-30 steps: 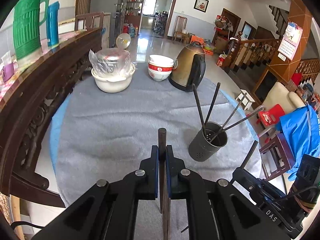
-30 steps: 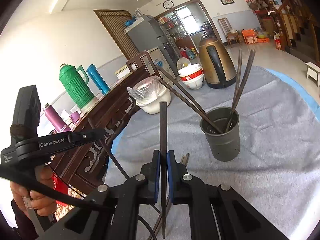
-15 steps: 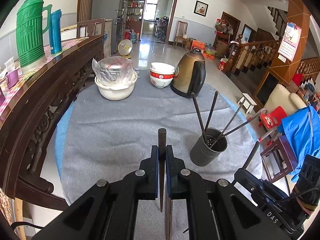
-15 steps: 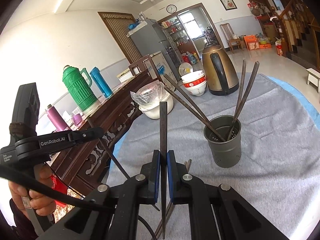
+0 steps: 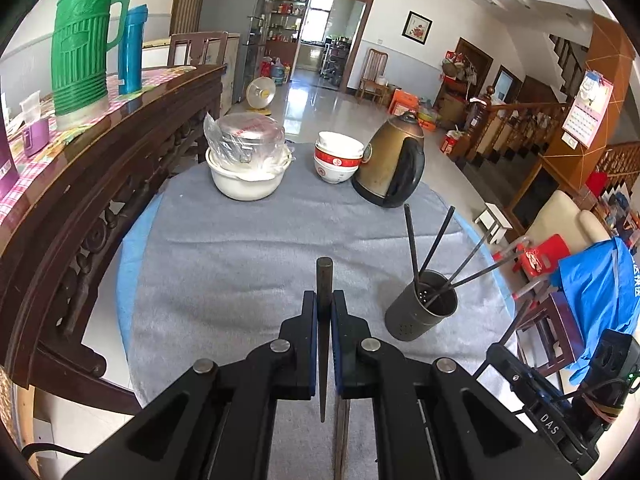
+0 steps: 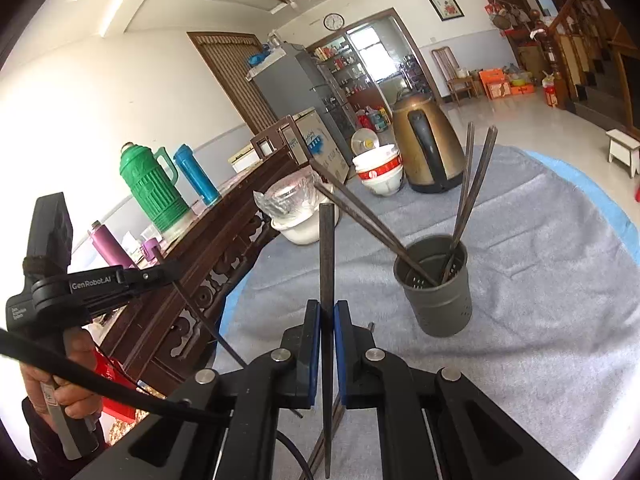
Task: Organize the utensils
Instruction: 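Raise the right tool's chopstick toward the grey cup while the left tool raises its own, then drop the right tool's chopstick into the grey cup while the left tool drops its own in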
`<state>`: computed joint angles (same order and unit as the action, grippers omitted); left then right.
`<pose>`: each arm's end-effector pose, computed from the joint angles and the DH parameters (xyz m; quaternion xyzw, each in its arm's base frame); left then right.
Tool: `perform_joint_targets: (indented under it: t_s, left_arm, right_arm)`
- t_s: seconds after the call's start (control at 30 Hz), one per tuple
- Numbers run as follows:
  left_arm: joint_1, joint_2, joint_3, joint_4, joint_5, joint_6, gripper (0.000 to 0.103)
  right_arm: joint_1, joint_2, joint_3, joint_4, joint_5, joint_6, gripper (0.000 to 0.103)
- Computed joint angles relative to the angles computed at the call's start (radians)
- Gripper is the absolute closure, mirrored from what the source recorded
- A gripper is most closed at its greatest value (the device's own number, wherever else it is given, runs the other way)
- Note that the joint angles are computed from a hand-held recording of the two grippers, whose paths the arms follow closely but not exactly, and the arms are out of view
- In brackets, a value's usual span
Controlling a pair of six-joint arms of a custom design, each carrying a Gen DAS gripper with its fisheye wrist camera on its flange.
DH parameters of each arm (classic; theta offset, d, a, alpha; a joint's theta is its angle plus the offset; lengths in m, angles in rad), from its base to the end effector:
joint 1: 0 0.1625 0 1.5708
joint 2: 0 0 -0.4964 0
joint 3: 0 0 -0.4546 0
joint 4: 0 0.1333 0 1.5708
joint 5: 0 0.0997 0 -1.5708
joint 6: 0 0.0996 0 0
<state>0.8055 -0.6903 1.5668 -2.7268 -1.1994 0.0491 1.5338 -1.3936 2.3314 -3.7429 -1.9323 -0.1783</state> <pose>-0.4286 -0.6908 0.0675 0.3618 0.9038 -0.1923 0.1233 0.0804 -0.4806 0.3479 -0.0471 -0.8076 0.5502 0.2069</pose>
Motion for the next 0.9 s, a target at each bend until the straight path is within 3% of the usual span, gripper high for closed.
perform_joint_targets:
  t_s: [0.17,0.37,0.67,0.8,0.9]
  left_arm:
    - [-0.012,-0.004,0.0,-0.015,-0.009,0.025,0.097]
    - [-0.03,0.0,-0.024,-0.013,-0.073,0.055,0.097]
    - [-0.078,0.033,-0.063,-0.154,-0.173,0.12,0.097]
    - [-0.095,0.074,-0.086,-0.243,-0.209,0.136,0.097]
    - [-0.106,0.113,-0.1,-0.309,-0.209,0.152,0.096]
  right_arm:
    - [0.027,0.006,-0.015,-0.072,-0.045,-0.064,0.095]
    - [0.046,0.008,-0.06,-0.164,-0.102,-0.139,0.095]
    - [0.092,0.088,-0.164,-0.5,-0.162,-0.358,0.095]
    - [0.087,0.142,-0.218,-0.672,-0.142,-0.472,0.095]
    - [0.07,0.172,-0.261,-0.697,-0.118,-0.488,0.095]
